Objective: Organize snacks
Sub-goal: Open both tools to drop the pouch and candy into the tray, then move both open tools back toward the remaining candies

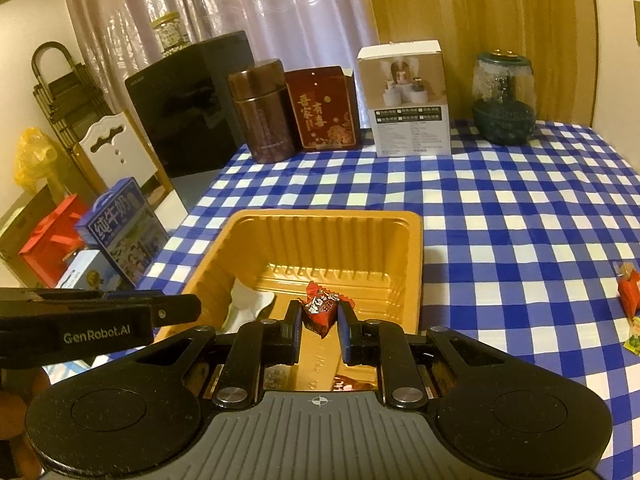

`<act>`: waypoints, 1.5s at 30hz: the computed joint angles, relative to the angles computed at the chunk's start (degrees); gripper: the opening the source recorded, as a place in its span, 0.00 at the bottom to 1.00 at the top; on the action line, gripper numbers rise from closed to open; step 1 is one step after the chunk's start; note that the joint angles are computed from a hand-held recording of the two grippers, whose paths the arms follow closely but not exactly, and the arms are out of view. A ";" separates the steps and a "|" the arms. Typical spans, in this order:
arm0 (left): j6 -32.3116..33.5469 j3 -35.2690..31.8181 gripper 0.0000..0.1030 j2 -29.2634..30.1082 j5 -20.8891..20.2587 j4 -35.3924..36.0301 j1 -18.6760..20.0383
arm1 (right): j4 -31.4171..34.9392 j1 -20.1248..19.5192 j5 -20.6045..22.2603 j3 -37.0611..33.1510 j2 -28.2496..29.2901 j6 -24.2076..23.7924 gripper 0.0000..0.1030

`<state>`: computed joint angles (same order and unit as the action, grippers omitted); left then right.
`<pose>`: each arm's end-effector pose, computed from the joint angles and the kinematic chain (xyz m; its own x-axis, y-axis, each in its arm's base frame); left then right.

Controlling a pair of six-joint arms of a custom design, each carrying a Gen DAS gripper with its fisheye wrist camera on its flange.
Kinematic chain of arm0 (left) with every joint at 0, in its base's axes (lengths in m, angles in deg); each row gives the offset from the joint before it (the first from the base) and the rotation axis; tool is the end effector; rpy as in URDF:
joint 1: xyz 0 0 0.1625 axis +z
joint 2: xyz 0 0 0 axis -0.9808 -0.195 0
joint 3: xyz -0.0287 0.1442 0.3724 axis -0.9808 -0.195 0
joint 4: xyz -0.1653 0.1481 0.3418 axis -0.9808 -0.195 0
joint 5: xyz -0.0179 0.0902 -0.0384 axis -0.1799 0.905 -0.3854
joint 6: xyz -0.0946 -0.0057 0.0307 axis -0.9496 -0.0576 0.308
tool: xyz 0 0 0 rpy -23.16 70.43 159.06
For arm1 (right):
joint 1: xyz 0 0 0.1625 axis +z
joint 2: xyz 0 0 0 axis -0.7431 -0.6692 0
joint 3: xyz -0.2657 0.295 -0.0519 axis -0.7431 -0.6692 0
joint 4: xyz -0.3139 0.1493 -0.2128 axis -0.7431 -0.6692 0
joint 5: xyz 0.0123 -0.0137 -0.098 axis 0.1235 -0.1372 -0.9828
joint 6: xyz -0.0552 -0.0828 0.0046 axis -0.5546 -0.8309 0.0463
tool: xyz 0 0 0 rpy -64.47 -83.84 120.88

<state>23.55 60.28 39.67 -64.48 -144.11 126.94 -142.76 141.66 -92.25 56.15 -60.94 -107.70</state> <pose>-0.3652 -0.7138 0.0924 -0.7819 0.1751 -0.5983 0.5128 0.7265 -0.4575 0.1500 -0.7055 0.3068 -0.8789 -0.1226 0.4609 -0.4103 0.6869 -0.5998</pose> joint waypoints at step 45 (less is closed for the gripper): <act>-5.57 10.65 0.66 -1.84 -6.23 -4.63 -10.74 | -7.90 -3.76 -10.00 23.86 -27.69 4.88 0.58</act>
<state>17.98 70.93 37.83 -70.70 -148.74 116.20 -150.65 137.90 -102.25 80.01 -88.63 -102.83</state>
